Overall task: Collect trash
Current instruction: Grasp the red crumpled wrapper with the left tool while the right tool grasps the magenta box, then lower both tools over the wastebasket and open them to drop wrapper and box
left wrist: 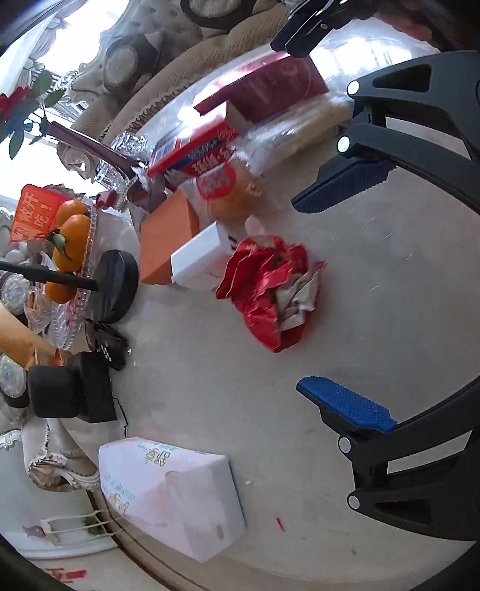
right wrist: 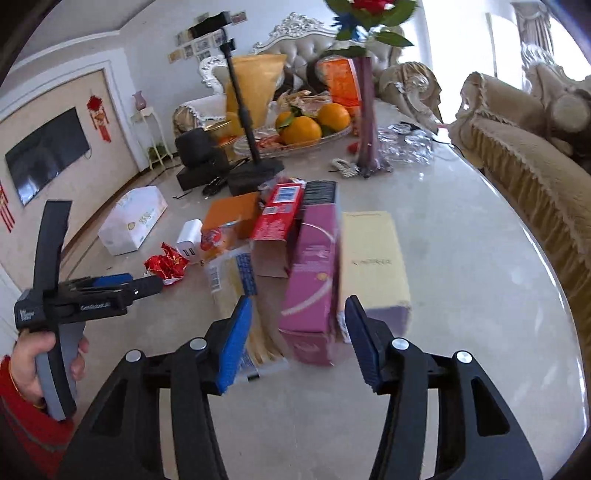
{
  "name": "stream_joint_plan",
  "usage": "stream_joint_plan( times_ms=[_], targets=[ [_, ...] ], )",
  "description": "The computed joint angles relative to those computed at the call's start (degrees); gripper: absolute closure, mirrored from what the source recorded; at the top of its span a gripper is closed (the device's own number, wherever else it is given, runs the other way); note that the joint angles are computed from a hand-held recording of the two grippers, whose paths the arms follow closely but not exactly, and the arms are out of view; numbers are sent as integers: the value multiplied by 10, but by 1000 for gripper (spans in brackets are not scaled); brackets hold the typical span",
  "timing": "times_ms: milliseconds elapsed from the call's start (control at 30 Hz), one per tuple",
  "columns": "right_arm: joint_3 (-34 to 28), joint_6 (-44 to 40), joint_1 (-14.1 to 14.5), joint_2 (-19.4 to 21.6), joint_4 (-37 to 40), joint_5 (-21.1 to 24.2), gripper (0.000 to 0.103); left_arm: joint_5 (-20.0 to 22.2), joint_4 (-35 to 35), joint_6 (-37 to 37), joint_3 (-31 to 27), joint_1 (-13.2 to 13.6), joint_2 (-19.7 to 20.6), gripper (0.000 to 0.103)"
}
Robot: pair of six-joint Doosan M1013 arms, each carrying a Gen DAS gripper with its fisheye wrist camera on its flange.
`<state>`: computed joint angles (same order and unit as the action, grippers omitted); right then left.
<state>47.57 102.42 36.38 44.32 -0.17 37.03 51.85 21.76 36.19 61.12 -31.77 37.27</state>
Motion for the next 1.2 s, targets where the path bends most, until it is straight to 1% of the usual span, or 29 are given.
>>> stream_joint_plan(
  times_ms=[67,167,267,333,400,467,567,600,633,667,700,733,767,833,867,933,1000,1067,1133,1167,1200],
  targets=[
    [-14,25,4,8,-39,12,53,1,-13,14,-5,4,4,15],
    [-25,15,-1,15,-14,16,53,9,-3,18,-14,4,10,15],
    [-39,-15,0,21,9,31,53,8,-3,20,-17,4,12,15],
    [-52,-17,3,29,-1,44,53,10,4,17,-21,4,15,15],
    [-65,-3,6,39,-21,60,53,22,25,9,-26,0,18,15],
    [-69,0,4,42,-12,64,53,30,38,4,-27,-3,19,15],
    [-67,1,1,43,0,62,59,41,33,18,-34,-4,24,16],
    [-68,1,1,44,1,63,59,43,33,22,-36,-5,25,20],
    [-71,2,1,45,-1,66,59,56,51,20,-41,-9,29,25],
    [-72,5,2,46,-6,67,61,66,61,20,-45,-11,31,37],
    [-74,13,3,47,-17,69,65,76,71,19,-49,-12,34,52],
    [-76,21,4,49,-27,72,68,80,74,16,-51,-13,34,55],
    [-74,27,2,48,-22,72,74,74,70,10,-47,-11,31,57],
    [-64,23,-1,43,3,65,75,57,65,-8,-32,-9,21,61],
    [-57,17,-2,39,14,59,75,63,74,-15,-31,-11,20,62],
    [-40,19,0,28,11,45,76,65,84,-23,-25,-14,16,62],
    [-20,27,1,15,5,23,76,50,93,-39,-7,-17,2,63],
    [3,37,2,0,4,-1,76,26,106,-62,20,-24,-20,63],
    [38,38,1,-23,19,-38,76,3,128,-89,47,-34,-42,63],
    [56,28,0,-35,37,-56,76,-12,146,-109,66,-42,-57,63],
    [86,4,-1,-54,71,-84,76,-23,161,-124,81,-50,-69,63]
  ],
)
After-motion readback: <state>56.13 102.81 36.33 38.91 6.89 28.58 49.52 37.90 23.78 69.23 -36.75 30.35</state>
